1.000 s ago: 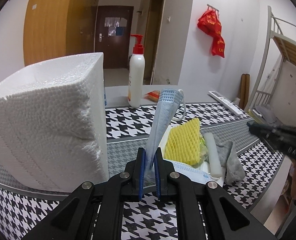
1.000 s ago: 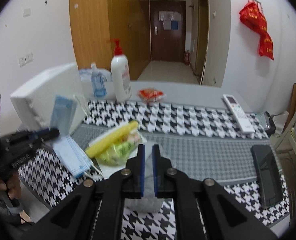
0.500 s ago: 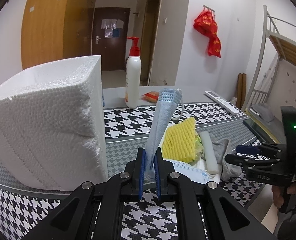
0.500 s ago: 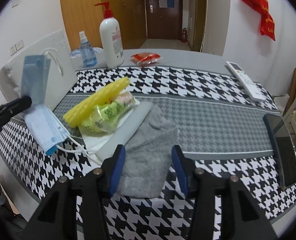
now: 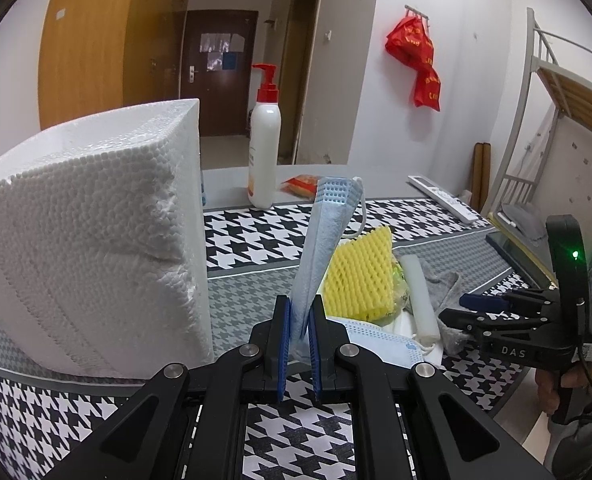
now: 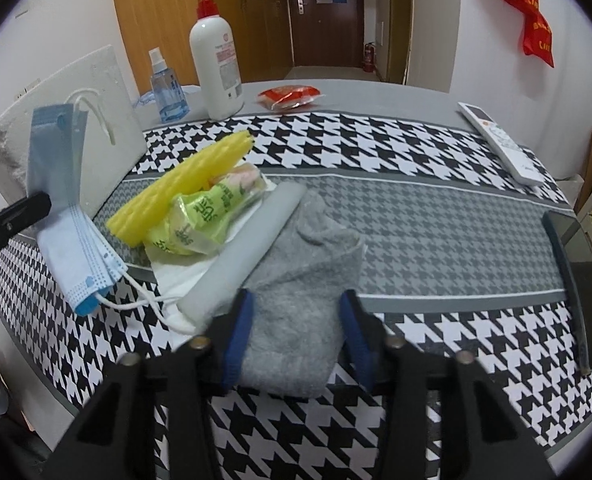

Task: Organize soft objects
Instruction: 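Lift the blue mask with the left gripper while the right gripper grasps the grey cloth, then carry the mask over the white foam box and release it inside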

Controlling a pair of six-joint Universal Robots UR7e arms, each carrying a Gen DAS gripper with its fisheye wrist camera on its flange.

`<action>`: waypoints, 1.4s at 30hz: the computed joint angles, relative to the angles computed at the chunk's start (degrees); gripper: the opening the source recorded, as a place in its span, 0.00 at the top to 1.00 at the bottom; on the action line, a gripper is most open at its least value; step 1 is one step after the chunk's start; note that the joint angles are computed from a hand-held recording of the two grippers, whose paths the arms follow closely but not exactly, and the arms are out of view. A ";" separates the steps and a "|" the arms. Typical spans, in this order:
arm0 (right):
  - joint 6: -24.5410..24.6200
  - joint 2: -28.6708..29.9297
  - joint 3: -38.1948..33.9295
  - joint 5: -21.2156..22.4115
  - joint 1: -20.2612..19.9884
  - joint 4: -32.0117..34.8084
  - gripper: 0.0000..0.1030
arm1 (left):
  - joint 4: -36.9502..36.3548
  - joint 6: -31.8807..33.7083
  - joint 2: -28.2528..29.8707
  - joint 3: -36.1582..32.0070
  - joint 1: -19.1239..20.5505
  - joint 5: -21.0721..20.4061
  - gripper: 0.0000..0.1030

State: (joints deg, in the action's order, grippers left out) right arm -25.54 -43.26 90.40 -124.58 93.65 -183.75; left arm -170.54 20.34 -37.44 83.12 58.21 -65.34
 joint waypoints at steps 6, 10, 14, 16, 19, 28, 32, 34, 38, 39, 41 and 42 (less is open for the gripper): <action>-0.27 -0.01 -0.05 0.35 -0.21 0.01 0.86 | 0.26 0.20 0.31 -0.64 0.24 -0.65 0.91; 1.17 -0.97 0.32 2.21 -0.36 0.36 0.89 | 0.49 0.32 0.35 -0.92 0.38 -0.85 0.91; 0.56 -2.19 0.84 4.71 0.42 -0.94 0.89 | 0.16 0.88 0.14 -1.11 0.44 -1.04 0.91; 0.11 -2.58 0.86 5.74 0.86 -1.63 0.89 | -0.03 1.21 0.10 -1.26 0.34 -1.15 0.91; -0.53 -2.82 0.70 6.63 1.52 -2.85 0.89 | -0.21 1.71 -0.01 -1.41 0.26 -1.40 0.91; -2.86 -3.22 0.22 7.39 3.35 -6.24 0.89 | -1.15 3.21 -0.43 -1.35 -0.26 -1.92 0.91; -3.57 -3.64 0.90 7.67 3.74 -7.85 0.89 | -1.82 3.61 -0.79 -1.14 -0.46 -2.21 0.91; -3.81 -3.81 1.13 7.93 3.92 -8.51 0.89 | -2.29 3.93 -0.99 -1.02 -0.65 -2.20 0.91; -4.41 -4.19 1.65 8.32 4.25 -9.68 0.89 | -2.79 4.32 -1.29 -1.25 -0.85 -2.63 0.91; -4.62 -4.26 1.76 8.36 4.37 -9.99 0.89 | -3.12 4.71 -1.42 -1.21 -0.88 -2.78 0.91; -4.87 -4.51 2.13 8.80 4.45 -10.61 0.89 | -3.98 5.66 -1.46 -1.25 -1.23 -2.66 0.91; -4.96 -4.68 2.38 9.08 4.49 -10.91 0.89 | -4.39 6.13 -1.46 -1.33 -1.41 -2.65 0.91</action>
State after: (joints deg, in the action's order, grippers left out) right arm -30.50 -47.94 92.77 -115.50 98.14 -194.65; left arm -174.93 26.47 -38.90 81.78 56.80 -67.99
